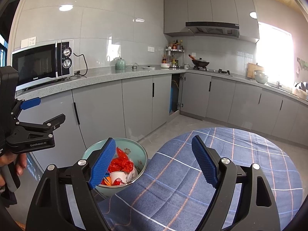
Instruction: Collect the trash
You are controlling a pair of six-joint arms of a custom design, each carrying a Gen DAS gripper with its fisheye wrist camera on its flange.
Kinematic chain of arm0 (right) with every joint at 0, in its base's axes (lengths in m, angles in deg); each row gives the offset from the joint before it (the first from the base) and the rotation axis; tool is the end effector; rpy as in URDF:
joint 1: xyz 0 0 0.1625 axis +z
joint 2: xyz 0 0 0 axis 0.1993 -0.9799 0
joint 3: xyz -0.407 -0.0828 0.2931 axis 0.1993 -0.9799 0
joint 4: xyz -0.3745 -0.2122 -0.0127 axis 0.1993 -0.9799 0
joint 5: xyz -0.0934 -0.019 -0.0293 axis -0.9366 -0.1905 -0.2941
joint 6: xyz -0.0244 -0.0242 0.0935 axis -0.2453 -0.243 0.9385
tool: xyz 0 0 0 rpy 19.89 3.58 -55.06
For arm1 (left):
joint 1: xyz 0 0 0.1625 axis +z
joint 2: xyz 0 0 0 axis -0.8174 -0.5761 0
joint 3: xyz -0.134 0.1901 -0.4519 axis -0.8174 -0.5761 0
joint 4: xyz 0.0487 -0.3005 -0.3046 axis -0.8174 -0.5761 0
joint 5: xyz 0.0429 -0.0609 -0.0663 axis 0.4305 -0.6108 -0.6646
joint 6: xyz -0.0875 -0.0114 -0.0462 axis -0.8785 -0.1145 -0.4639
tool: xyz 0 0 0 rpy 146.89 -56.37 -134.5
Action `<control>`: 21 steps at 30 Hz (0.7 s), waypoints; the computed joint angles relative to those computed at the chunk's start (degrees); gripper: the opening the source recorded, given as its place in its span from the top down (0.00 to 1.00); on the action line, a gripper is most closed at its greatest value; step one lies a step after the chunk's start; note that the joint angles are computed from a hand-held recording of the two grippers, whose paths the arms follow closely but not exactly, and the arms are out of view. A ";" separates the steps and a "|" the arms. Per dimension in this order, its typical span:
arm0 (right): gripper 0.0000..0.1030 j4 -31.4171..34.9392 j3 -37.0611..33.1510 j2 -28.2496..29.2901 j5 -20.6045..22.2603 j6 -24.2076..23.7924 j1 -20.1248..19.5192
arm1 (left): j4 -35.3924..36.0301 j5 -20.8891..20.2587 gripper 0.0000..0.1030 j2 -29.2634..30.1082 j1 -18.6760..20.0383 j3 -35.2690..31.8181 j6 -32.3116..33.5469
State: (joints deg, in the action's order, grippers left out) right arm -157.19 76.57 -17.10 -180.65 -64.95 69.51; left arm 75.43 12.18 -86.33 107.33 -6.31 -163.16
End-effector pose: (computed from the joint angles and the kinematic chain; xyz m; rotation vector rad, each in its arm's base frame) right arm 0.0150 -0.6304 0.2882 0.4254 -1.9214 1.4018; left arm -0.3291 -0.7521 -0.0188 1.0980 1.8980 -1.1559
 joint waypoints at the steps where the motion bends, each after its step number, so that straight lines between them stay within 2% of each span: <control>1: 0.22 -0.05 -0.02 0.07 -0.04 0.04 0.06 | 0.03 -0.09 0.06 0.03 -0.01 -0.05 -0.02; 11: 0.20 -0.10 -0.05 0.10 0.09 0.13 0.13 | 2.54 -0.15 0.05 0.64 0.05 -1.62 -1.72; 21: 0.20 0.15 -0.15 0.34 -0.30 0.14 0.36 | 2.48 -2.49 0.05 2.02 0.09 -2.99 0.42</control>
State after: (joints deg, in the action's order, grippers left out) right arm -157.04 76.42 -16.76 -180.95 -64.80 69.88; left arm 77.91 9.69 -84.31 107.43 -9.30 -162.74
